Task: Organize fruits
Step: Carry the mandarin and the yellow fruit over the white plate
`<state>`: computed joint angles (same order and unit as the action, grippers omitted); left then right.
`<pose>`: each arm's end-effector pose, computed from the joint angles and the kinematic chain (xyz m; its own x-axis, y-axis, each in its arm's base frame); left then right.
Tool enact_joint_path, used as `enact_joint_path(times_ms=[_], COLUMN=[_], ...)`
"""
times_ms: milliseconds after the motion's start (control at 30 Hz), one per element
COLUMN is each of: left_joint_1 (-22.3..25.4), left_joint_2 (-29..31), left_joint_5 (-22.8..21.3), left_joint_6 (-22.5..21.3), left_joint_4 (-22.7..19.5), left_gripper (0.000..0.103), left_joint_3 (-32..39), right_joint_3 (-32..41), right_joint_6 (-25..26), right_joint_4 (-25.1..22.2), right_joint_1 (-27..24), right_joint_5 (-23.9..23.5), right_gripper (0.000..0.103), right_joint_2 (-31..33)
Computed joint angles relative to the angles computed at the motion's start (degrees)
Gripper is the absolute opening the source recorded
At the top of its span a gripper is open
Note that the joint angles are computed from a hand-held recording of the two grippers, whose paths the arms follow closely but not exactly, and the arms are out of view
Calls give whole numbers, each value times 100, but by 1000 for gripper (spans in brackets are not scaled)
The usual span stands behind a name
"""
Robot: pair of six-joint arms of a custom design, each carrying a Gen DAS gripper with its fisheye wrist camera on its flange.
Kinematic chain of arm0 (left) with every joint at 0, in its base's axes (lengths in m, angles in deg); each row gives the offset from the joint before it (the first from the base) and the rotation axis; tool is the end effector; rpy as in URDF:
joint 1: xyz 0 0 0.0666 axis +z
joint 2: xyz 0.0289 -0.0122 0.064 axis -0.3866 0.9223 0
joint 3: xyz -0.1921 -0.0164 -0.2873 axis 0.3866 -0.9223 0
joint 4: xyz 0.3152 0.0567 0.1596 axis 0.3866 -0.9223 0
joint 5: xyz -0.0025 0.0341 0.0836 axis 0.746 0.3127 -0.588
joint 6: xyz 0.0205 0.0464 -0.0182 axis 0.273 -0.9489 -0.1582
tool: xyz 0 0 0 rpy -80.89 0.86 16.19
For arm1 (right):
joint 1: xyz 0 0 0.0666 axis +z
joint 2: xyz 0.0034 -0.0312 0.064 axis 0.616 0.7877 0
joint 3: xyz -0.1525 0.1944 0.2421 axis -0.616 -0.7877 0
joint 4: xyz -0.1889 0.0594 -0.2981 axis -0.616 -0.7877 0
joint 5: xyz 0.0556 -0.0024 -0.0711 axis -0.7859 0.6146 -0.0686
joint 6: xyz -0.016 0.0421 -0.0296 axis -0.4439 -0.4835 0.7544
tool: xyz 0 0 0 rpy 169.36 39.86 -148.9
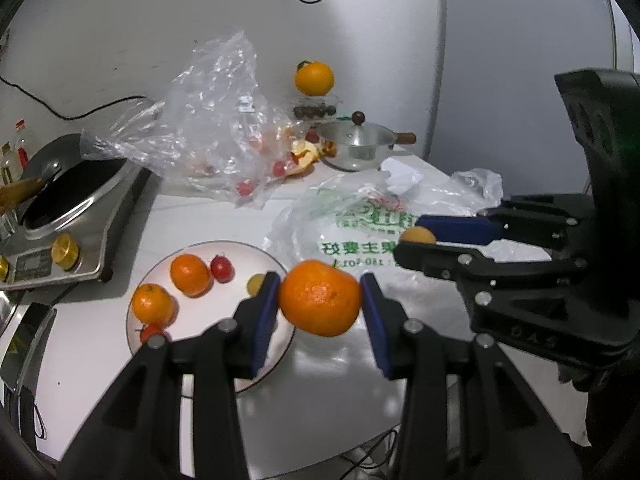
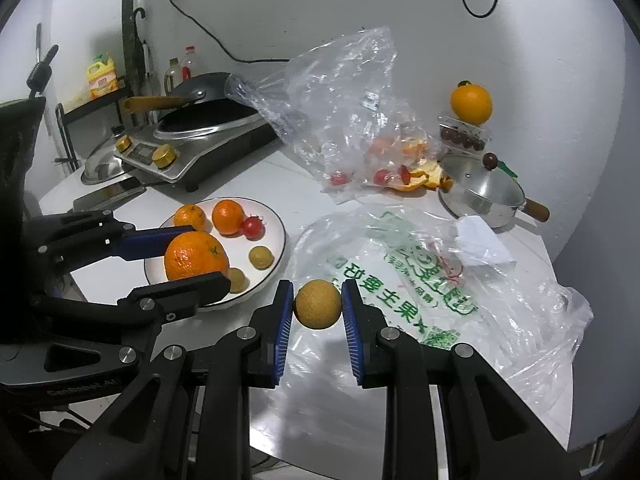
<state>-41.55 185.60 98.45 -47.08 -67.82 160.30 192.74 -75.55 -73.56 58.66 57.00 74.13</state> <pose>0.6271 -0.2267 0.3414 -0.4766 0.3589 -0.8025 0.6587 0.7504 -0.0556 0.5850 0.2092 0.3364 -0.6227 -0.1625 -0.7654 -0.0989 0.9867 -0.1290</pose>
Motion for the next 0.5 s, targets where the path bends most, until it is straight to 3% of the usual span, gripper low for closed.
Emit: enact_joint_path(times_ms=[500], left_joint_1=[299], left_joint_2=[-132], left_joint_5=[55], left_joint_6=[84], left_joint_4=[262], left_gripper=[42], left_joint_3=[-435], right_joint_3=[552], right_joint_6=[50], right_joint_4=[-309], right_joint_1=[246], right_joint_5=[33], right_gripper=[27], right_joint_2=[447])
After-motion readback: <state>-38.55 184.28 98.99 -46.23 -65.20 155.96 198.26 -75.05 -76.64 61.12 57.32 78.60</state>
